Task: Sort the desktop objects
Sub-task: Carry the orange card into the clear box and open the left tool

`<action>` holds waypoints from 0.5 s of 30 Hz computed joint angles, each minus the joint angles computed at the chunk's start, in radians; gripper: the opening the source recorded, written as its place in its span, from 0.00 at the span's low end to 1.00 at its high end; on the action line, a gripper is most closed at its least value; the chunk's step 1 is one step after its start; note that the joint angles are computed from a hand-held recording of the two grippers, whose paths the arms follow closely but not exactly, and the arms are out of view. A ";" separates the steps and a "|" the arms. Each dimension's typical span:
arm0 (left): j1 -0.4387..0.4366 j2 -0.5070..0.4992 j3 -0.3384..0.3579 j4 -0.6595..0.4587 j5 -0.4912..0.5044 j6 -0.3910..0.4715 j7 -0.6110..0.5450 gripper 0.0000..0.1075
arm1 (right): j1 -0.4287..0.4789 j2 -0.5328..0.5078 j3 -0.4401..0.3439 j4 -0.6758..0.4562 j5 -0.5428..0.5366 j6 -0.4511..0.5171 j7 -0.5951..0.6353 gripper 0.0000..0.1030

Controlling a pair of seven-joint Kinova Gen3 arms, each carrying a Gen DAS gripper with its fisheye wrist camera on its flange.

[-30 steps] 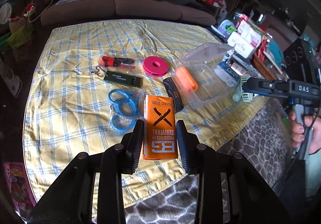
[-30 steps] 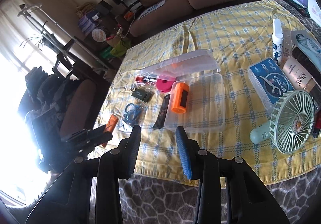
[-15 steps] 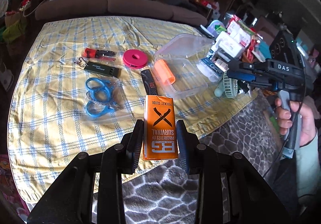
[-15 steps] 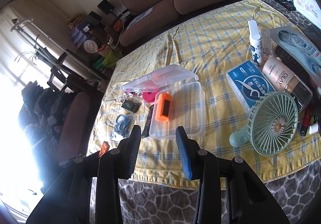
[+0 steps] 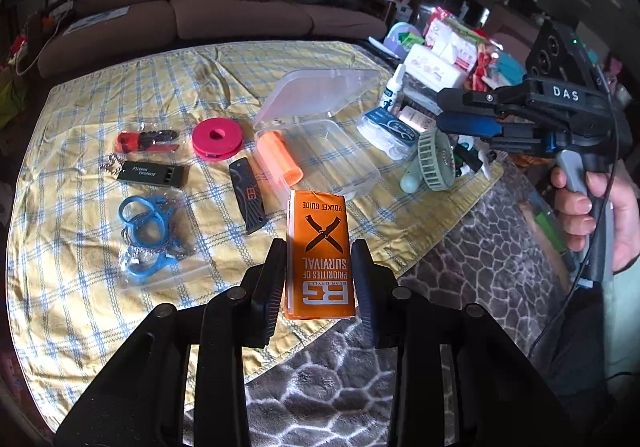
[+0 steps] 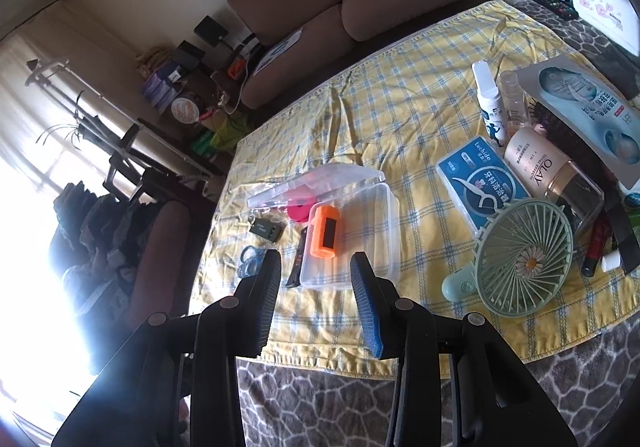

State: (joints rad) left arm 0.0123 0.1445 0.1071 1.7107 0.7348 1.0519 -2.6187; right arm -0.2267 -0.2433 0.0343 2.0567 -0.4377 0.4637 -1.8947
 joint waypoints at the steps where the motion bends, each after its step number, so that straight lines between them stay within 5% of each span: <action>1: 0.012 0.002 0.008 -0.009 -0.014 -0.007 -0.010 0.28 | 0.001 -0.005 0.002 0.000 0.001 0.000 0.000 0.37; 15: 0.212 0.152 0.118 -0.259 -0.334 -0.011 -0.221 0.28 | 0.012 -0.045 0.043 0.015 -0.004 0.012 0.014 0.37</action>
